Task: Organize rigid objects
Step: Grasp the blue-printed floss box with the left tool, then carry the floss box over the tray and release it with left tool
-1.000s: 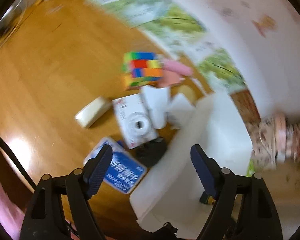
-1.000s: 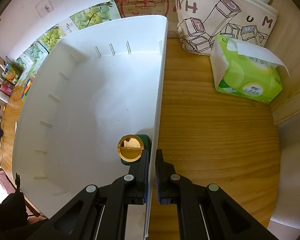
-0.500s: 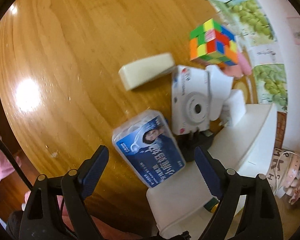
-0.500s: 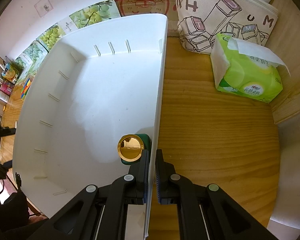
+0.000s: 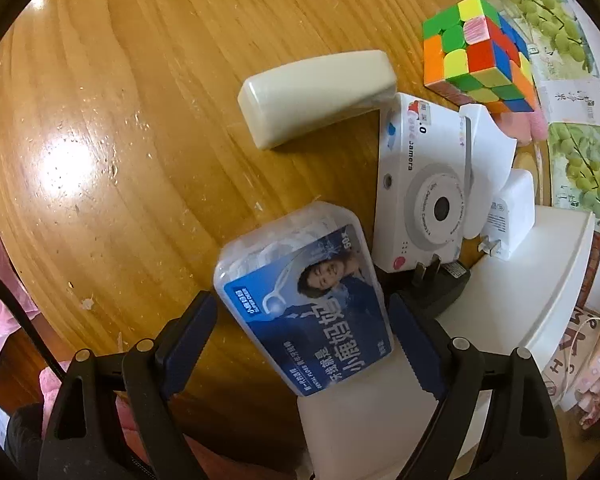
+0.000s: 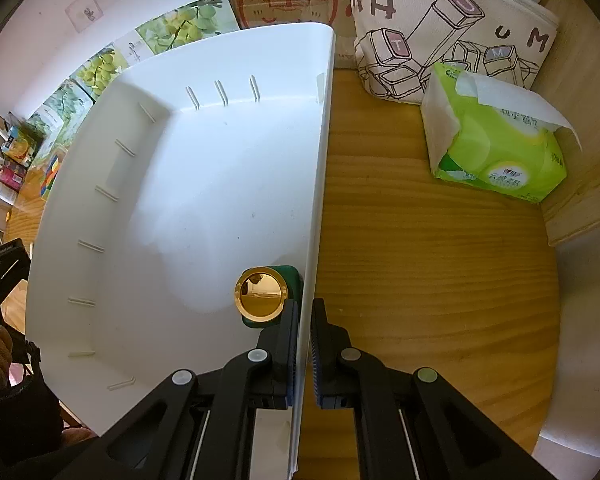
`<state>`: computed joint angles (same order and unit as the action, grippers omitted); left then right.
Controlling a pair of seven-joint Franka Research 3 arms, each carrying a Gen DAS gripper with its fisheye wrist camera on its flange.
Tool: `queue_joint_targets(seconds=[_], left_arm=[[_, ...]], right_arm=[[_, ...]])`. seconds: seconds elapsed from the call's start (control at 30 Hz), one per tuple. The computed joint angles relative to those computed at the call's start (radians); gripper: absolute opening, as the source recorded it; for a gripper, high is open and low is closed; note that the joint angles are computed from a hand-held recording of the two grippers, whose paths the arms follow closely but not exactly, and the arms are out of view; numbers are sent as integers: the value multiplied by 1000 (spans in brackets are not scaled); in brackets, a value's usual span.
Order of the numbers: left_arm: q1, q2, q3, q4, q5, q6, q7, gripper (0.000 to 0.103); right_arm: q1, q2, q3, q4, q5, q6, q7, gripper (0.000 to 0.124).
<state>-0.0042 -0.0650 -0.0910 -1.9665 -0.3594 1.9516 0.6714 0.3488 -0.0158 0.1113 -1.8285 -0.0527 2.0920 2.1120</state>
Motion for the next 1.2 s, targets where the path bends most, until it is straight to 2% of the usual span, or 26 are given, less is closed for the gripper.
queue_joint_targets(seconds=[0.17, 0.27, 0.47, 0.63, 0.83, 1.0, 1.2], left_arm=[[-3, 41, -9, 58, 34, -52, -4, 86], [-4, 67, -15, 101, 60, -84, 3, 72], [1, 69, -17, 97, 45, -61, 7, 71], [2, -1, -13, 42, 103, -40, 32, 70], [-26, -68, -27, 17, 247, 106, 72, 70], [-52, -139, -34, -57, 343, 318, 140, 70], [-96, -144, -25, -87, 332, 522, 266, 70]], right_arm=[[0, 4, -2, 4, 4, -5, 1, 6], [0, 5, -2, 4, 6, -8, 1, 6], [1, 8, -2, 4, 4, -6, 0, 6], [2, 14, -3, 9, 2, -10, -8, 6], [6, 25, -3, 23, -4, -15, -6, 6], [9, 27, -4, 25, -5, -13, -3, 6], [10, 28, -5, 26, -5, -14, -4, 6]])
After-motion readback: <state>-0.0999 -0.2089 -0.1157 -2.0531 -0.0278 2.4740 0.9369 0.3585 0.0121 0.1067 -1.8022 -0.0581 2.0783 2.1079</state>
